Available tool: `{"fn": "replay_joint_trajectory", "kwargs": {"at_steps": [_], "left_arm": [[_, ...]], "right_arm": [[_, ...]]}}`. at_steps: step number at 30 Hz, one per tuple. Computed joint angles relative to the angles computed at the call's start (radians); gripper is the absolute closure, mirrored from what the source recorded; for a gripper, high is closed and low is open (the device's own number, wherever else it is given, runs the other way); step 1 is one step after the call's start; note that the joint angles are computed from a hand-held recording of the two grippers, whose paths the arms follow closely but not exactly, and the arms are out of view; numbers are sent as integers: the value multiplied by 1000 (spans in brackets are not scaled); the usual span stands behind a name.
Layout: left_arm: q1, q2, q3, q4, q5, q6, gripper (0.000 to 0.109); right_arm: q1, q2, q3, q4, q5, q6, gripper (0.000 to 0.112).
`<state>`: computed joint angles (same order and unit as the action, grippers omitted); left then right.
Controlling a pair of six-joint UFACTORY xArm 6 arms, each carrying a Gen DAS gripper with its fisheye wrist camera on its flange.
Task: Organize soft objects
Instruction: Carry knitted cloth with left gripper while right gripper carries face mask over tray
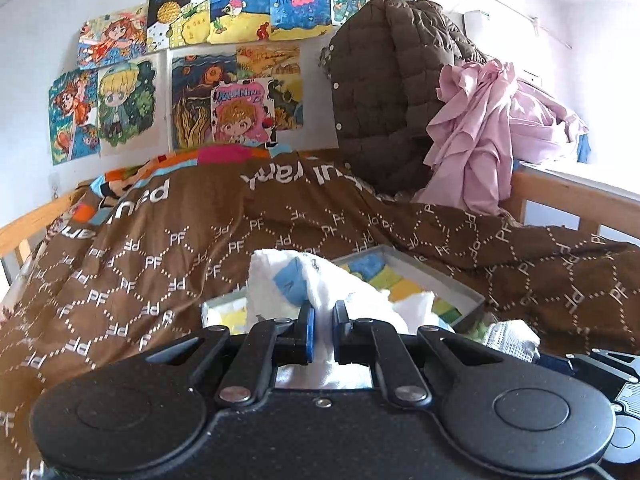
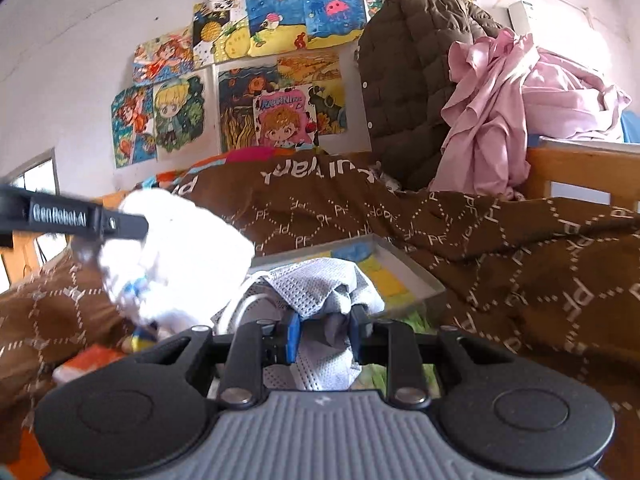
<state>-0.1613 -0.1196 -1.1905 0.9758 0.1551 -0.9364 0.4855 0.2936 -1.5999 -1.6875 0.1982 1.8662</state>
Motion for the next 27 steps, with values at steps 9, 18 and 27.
{"fn": "replay_joint_trajectory", "kwargs": {"at_steps": [9,18,27], "left_arm": [[27,228,-250,38,6,-43,100],[62,395,-430,16,-5,-20,100],[80,445,-412,-89,7,20,99]], "right_arm": [[-76,258,-352,205,-107,-59,84],[-80,431,-517,740,-108,-540,81],[-47,490,-571,1002,-58,-818,74]]}}
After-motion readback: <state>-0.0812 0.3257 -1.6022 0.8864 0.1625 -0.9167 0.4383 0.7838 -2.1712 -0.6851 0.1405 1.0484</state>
